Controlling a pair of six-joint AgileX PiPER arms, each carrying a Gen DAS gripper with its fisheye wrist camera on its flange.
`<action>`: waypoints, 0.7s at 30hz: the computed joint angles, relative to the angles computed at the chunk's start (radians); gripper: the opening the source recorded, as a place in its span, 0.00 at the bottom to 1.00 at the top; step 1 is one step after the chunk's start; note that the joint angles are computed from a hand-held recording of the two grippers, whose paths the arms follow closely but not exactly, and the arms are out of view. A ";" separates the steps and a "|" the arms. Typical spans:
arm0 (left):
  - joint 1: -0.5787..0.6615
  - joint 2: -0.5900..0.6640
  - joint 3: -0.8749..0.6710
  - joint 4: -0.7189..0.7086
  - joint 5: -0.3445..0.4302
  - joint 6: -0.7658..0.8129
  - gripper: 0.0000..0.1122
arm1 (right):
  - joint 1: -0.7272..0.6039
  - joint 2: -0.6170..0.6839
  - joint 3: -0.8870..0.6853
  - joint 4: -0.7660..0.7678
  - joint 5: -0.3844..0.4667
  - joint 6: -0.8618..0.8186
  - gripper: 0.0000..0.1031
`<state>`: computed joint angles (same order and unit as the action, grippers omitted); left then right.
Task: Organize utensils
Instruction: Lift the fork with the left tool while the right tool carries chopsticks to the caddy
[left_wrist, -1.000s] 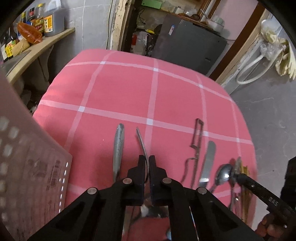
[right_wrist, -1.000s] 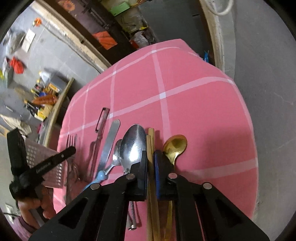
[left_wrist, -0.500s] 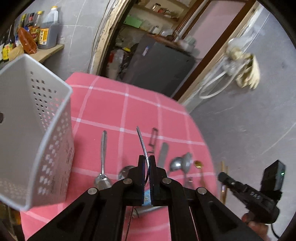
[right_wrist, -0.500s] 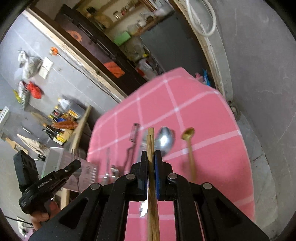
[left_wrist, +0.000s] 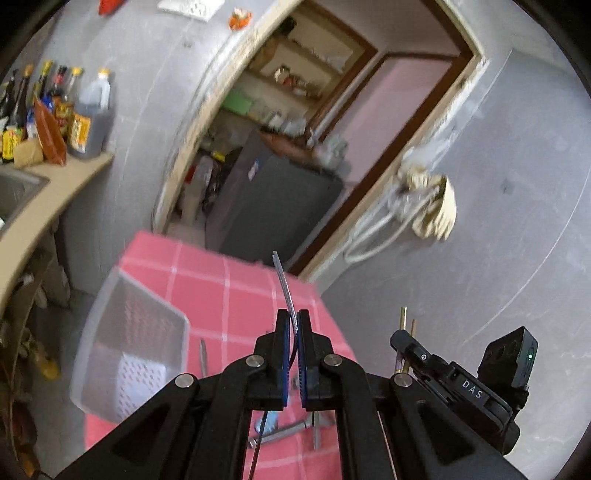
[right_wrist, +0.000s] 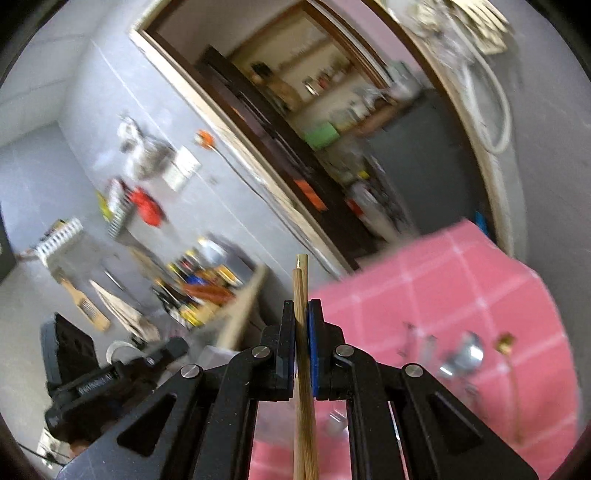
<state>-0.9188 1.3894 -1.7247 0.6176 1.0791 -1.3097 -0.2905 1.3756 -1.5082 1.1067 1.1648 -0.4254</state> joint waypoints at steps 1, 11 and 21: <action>0.014 -0.015 -0.009 0.006 0.011 0.012 0.04 | 0.040 -0.003 -0.019 0.008 -0.045 0.020 0.06; 0.257 -0.158 0.096 0.005 -0.143 0.103 0.04 | 0.544 0.022 -0.106 -0.135 -0.656 0.210 0.06; 0.531 -0.231 0.404 -0.160 -0.563 0.184 0.04 | 0.741 0.083 0.025 -0.017 -0.954 -0.053 0.06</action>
<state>-0.3876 1.1583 -1.3205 0.4581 0.5164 -1.1256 0.4506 1.4584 -1.4835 1.0895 0.2109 -0.4789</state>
